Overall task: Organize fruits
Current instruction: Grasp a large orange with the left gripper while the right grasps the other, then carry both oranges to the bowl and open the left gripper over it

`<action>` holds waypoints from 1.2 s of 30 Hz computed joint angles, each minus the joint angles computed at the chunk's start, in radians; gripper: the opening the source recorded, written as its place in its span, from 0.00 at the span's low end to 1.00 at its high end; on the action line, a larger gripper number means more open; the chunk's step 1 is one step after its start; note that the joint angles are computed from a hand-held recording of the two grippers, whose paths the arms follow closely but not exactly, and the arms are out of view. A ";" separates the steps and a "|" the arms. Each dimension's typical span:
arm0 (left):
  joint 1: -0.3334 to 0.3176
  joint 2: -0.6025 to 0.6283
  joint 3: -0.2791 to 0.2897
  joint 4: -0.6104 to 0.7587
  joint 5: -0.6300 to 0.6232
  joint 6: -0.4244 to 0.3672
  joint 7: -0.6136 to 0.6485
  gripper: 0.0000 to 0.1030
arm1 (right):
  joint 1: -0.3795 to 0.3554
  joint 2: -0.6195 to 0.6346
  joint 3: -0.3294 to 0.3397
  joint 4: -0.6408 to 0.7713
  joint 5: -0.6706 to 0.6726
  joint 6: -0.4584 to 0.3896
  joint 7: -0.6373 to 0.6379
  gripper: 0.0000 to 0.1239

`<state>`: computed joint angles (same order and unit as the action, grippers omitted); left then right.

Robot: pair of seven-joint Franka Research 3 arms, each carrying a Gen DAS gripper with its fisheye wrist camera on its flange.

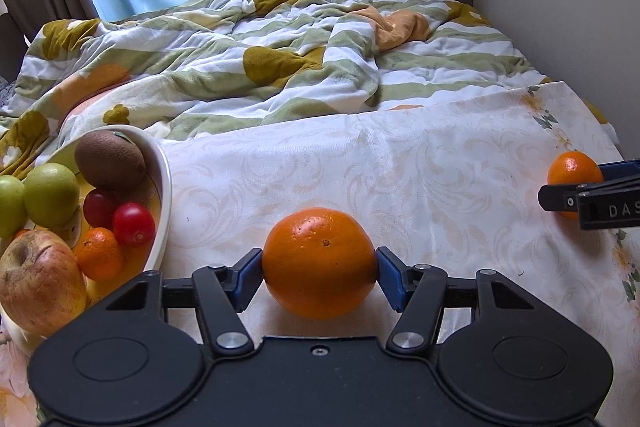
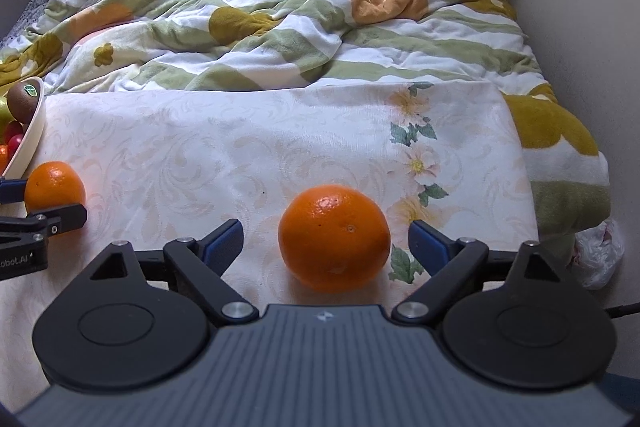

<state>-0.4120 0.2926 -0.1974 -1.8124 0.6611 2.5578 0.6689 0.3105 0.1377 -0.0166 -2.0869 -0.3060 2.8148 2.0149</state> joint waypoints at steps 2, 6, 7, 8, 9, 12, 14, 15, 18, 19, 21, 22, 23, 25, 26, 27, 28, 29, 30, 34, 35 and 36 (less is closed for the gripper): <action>0.000 -0.006 0.000 -0.007 -0.001 0.001 -0.004 0.62 | -0.003 0.004 0.002 0.003 0.018 -0.001 -0.003 0.76; 0.000 -0.023 0.002 -0.027 0.013 0.010 -0.025 0.62 | 0.004 0.003 -0.012 0.000 -0.002 0.002 0.042 0.61; 0.000 -0.028 0.002 -0.032 0.016 0.014 -0.031 0.62 | -0.003 0.001 -0.005 -0.002 0.024 -0.001 0.032 0.61; 0.001 -0.035 0.001 -0.038 0.019 0.019 -0.036 0.62 | -0.007 -0.003 -0.001 -0.006 0.042 0.000 0.029 0.61; 0.001 -0.041 0.001 -0.042 0.025 0.023 -0.044 0.62 | -0.009 -0.008 0.001 -0.011 0.051 0.001 0.030 0.61; -0.004 -0.060 -0.002 -0.053 0.049 0.024 -0.073 0.62 | -0.016 -0.028 0.009 -0.028 0.077 0.003 0.021 0.61; -0.007 -0.078 -0.004 -0.064 0.069 0.024 -0.098 0.62 | -0.018 -0.044 0.014 -0.041 0.084 0.004 0.027 0.61; -0.008 -0.090 -0.006 -0.072 0.080 0.023 -0.112 0.62 | -0.020 -0.055 0.017 -0.047 0.086 0.004 0.026 0.61; -0.012 -0.124 -0.015 -0.092 0.111 0.017 -0.159 0.62 | -0.028 -0.091 0.029 -0.073 0.090 0.015 0.016 0.61; -0.012 -0.137 -0.019 -0.099 0.120 0.013 -0.174 0.62 | -0.032 -0.105 0.035 -0.083 0.094 0.020 0.010 0.61; -0.014 -0.163 -0.029 -0.114 0.144 0.003 -0.210 0.62 | -0.039 -0.134 0.046 -0.103 0.096 0.030 0.000 0.61; -0.013 -0.176 -0.034 -0.121 0.154 -0.002 -0.224 0.62 | -0.042 -0.148 0.053 -0.110 0.095 0.032 -0.003 0.61; -0.012 -0.189 -0.040 -0.129 0.163 -0.006 -0.237 0.62 | -0.047 -0.163 0.060 -0.121 0.094 0.036 -0.006 0.61; -0.010 -0.225 -0.052 -0.157 0.183 -0.011 -0.271 0.62 | -0.056 -0.198 0.075 -0.142 0.090 0.037 -0.011 0.61; -0.008 -0.241 -0.059 -0.168 0.192 -0.018 -0.286 0.62 | -0.062 -0.213 0.084 -0.149 0.082 0.030 -0.006 0.61; -0.006 -0.256 -0.066 -0.177 0.197 -0.028 -0.300 0.62 | -0.068 -0.233 0.094 -0.158 0.073 0.022 0.003 0.61; -0.003 -0.276 -0.073 -0.192 0.200 -0.036 -0.318 0.62 | -0.072 -0.250 0.102 -0.169 0.077 0.021 0.001 0.61; 0.000 -0.292 -0.080 -0.204 0.207 -0.038 -0.337 0.62 | -0.075 -0.264 0.108 -0.177 0.087 0.020 -0.008 0.61; 0.004 -0.309 -0.087 -0.218 0.215 -0.042 -0.355 0.62 | -0.076 -0.280 0.115 -0.187 0.098 0.020 -0.018 0.61; 0.020 -0.382 -0.115 -0.271 0.237 -0.072 -0.407 0.62 | -0.081 -0.327 0.145 -0.218 0.125 0.030 -0.048 0.61; 0.025 -0.398 -0.121 -0.282 0.235 -0.078 -0.415 0.62 | -0.077 -0.335 0.148 -0.223 0.142 0.035 -0.063 0.61; 0.030 -0.416 -0.126 -0.295 0.232 -0.085 -0.423 0.62 | -0.072 -0.342 0.152 -0.227 0.160 0.037 -0.078 0.61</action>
<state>-0.3817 -0.1231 -0.3239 -2.1070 0.8930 2.4724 0.2456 0.2386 -0.2041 0.1353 -2.3139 -0.1463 2.8515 1.9371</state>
